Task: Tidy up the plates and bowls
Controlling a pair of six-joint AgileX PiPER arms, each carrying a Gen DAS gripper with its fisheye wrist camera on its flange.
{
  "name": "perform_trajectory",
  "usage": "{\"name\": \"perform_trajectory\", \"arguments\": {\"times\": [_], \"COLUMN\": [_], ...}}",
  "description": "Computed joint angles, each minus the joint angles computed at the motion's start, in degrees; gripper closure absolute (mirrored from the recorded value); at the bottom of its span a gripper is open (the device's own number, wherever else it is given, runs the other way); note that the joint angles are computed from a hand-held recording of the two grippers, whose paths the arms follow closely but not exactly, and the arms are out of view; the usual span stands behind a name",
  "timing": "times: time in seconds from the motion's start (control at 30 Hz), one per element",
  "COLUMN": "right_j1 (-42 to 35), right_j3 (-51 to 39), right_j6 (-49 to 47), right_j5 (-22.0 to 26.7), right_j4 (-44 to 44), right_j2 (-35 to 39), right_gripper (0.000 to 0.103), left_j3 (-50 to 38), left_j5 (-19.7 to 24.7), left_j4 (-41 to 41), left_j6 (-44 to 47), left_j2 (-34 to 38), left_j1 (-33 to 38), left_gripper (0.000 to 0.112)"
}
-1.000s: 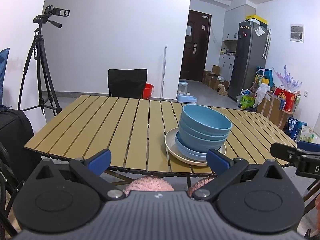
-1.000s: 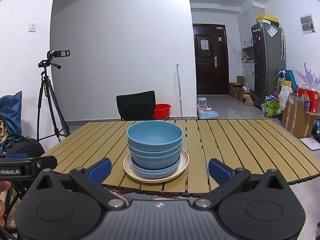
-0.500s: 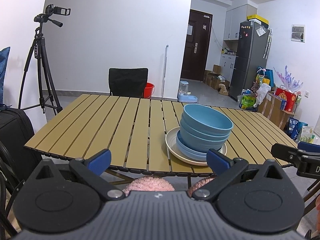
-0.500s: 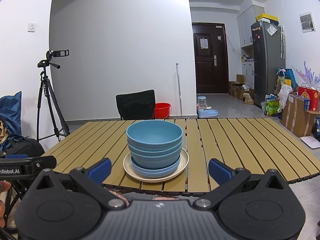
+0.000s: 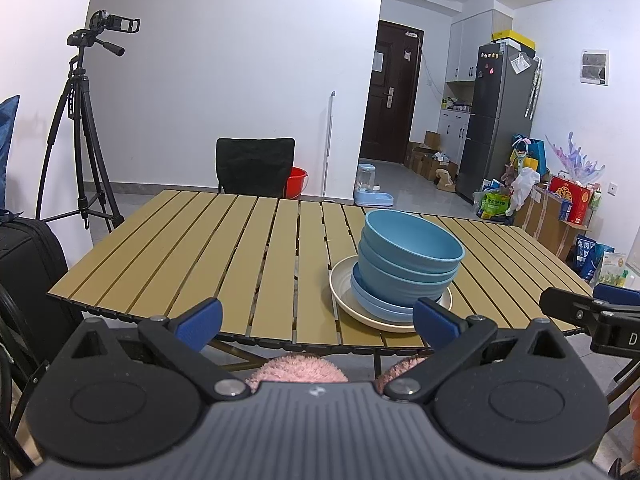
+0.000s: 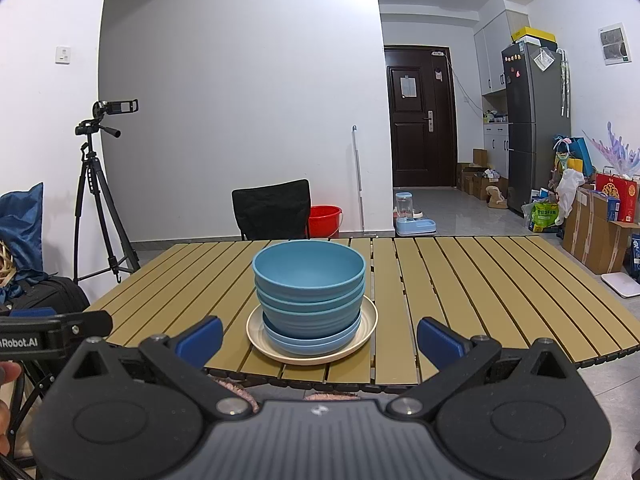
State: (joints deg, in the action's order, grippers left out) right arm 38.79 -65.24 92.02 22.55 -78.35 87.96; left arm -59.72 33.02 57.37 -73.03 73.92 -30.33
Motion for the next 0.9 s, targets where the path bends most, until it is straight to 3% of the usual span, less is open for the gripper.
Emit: {"name": "perform_trajectory", "arguments": {"times": [0.9], "right_j1": [0.07], "right_j3": [-0.18], "right_j6": [-1.03], "right_j5": [0.12], "right_j4": [0.99], "right_j2": [-0.04], "right_gripper": [0.000], "left_j3": [0.56], "left_j5": [-1.06], "left_j4": [-0.11], "left_j6": [0.03], "left_j2": [-0.29], "left_j1": [0.26], "left_gripper": [0.009]}}
